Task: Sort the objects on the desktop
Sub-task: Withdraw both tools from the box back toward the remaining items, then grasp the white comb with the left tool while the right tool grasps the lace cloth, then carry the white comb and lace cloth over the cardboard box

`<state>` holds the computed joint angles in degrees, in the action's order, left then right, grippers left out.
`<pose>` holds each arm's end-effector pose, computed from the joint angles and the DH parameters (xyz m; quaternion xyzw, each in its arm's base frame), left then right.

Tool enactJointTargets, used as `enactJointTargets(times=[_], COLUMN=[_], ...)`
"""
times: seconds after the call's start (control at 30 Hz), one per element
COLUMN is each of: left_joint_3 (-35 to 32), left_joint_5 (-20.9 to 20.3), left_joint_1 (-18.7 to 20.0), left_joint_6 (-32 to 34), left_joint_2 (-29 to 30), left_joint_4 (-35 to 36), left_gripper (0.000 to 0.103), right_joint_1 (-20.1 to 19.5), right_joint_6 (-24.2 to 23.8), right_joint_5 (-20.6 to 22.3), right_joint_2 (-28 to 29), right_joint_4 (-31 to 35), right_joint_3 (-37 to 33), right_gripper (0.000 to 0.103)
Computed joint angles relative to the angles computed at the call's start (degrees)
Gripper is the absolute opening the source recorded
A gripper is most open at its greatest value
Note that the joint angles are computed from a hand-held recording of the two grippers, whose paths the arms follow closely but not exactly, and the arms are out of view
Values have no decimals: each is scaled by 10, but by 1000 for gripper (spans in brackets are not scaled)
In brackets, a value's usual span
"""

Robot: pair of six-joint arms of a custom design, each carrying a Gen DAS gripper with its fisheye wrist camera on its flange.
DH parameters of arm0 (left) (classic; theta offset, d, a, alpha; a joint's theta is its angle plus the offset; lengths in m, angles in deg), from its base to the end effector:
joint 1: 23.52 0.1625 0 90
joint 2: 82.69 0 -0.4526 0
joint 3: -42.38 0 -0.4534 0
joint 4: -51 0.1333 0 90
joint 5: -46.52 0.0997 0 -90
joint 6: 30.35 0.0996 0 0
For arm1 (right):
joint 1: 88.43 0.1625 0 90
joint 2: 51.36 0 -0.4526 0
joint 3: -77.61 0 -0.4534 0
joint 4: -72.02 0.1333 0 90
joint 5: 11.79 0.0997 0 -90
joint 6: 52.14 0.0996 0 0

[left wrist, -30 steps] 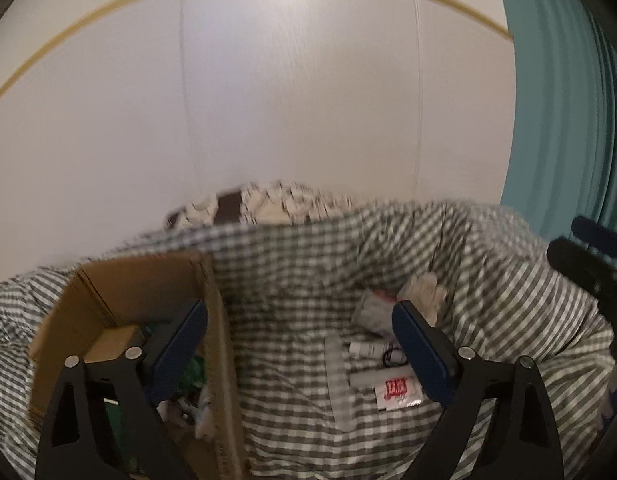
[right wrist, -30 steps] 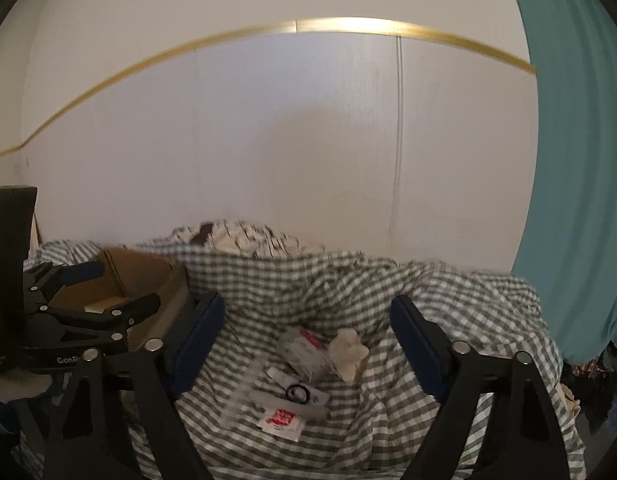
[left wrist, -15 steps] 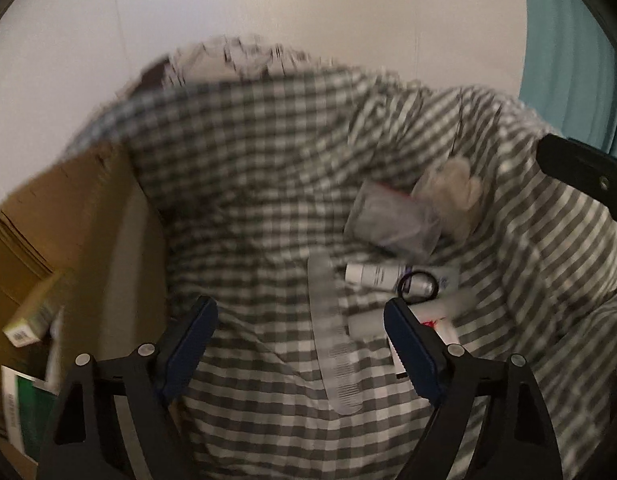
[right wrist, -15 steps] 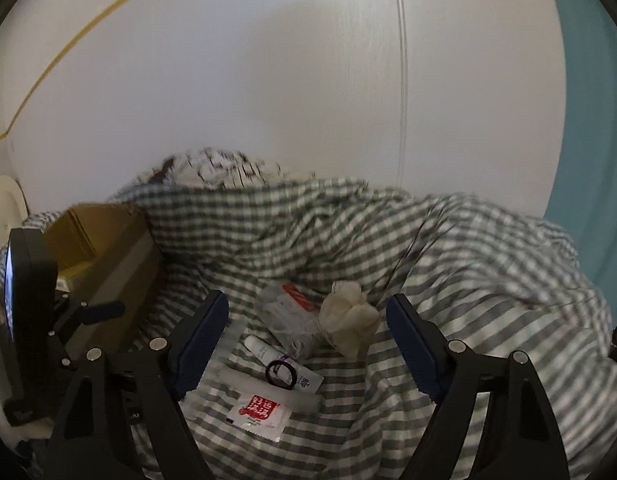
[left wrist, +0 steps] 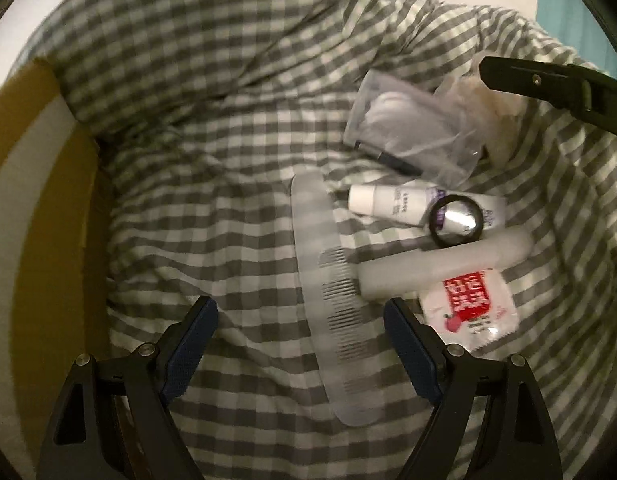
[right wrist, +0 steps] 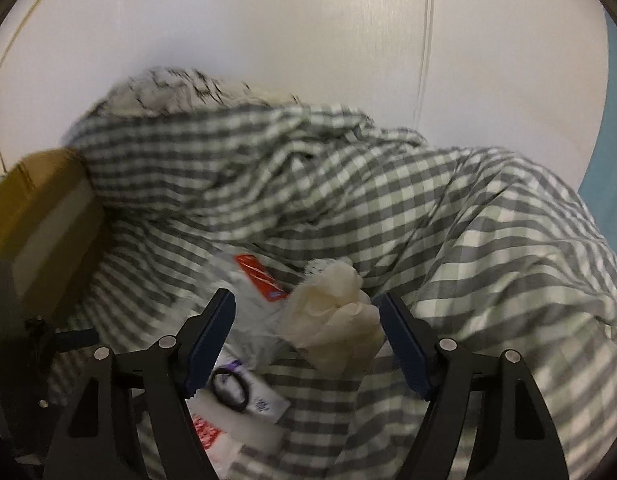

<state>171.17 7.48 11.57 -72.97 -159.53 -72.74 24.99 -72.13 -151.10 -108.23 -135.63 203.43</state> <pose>-0.2533 -0.4354 0.1554 0.1631 0.8790 -0.2253 0.3874 0.2616 -0.4586 0.1504 0.1464 -0.8329 0.3859 0.3687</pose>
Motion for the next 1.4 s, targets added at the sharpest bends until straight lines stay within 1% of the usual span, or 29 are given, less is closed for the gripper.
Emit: enactJointTargets(times=[0.03, 0.1, 0.2, 0.23, 0.27, 0.3, 0.37, 0.4, 0.43, 0.47, 0.5, 0.53, 0.6, 0.8, 0.93, 1.0, 1.03, 1.13, 1.2, 1.27, 1.33, 1.4], left_joint_3=[0, 4, 9, 10, 10, 11, 13, 13, 13, 14, 16, 17, 20, 24, 22, 21, 18, 10, 7, 5, 5, 3], left_joint_5=[0, -3, 10, 10, 11, 13, 12, 16, 18, 17, 14, 11, 14, 24, 28, 31, 33, 34, 38, 45, 50, 55], left_joint_1=[3, 9, 9, 8, 8, 6, 4, 3, 2, 1, 1, 1, -4, -28, -48, -62, -66, -84, -86, -97, -100, -113], left_joint_6=[1, 15, 28, 33, 36, 38, 40, 34, 29, 26, 26, 24, 20, 10, -5, -16, -18, -27, -20, -26, -18, -28], left_joint_2=[1, 2, 9, 10, 12, 13, 11, 9, 7, 3, -3, -7, -17, -48, -64, -70, -73, -81, -73, -83, -92, -105], left_joint_4=[-3, -29, -50, -55, -56, -57, -57, -49, -43, -41, -43, -43, -36, -11, 6, 19, 24, 38, 22, 33, 29, 44], left_gripper=[86, 76, 70, 62, 57, 54, 40, 35, 29, 27, 27, 27, 27, 27, 27, 27, 27, 27, 27, 27, 27, 27], right_joint_1=[-5, -11, -17, -19, -20, -22, -26, -30, -32, -36, -38, -42, -47, -31, -17, -4, 5, 26, 40, 55, 76, 90], right_joint_6=[-1, -6, -15, -17, -20, -21, -10, 0, 9, 29, 41, 59, 78, 61, 80, 82, 78, 85, 89, 95, 101, 108], right_joint_5=[-5, -8, -25, -31, -32, -33, -34, -26, -17, -8, -6, -2, 14, 32, 35, 29, 23, 15, 7, 0, -16, -25], right_joint_2=[4, 10, 22, 26, 28, 30, 27, 23, 17, 7, 2, -6, -19, -22, -32, -36, -36, -42, -40, -39, -41, -39], right_joint_4=[3, 10, 14, 10, 5, 3, 22, 34, 42, 60, 71, 88, 95, 43, 25, 10, -7, -25, -37, -47, -60, -70], right_joint_3=[-5, -12, -21, -23, -24, -24, -22, -19, -14, -8, -5, 0, 12, 30, 46, 52, 55, 64, 69, 73, 80, 81], right_gripper=[75, 75, 75, 75, 75, 75, 73, 69, 52, 40, 24, 20, 15, 13, 13, 13, 13, 13, 13, 13, 13, 13])
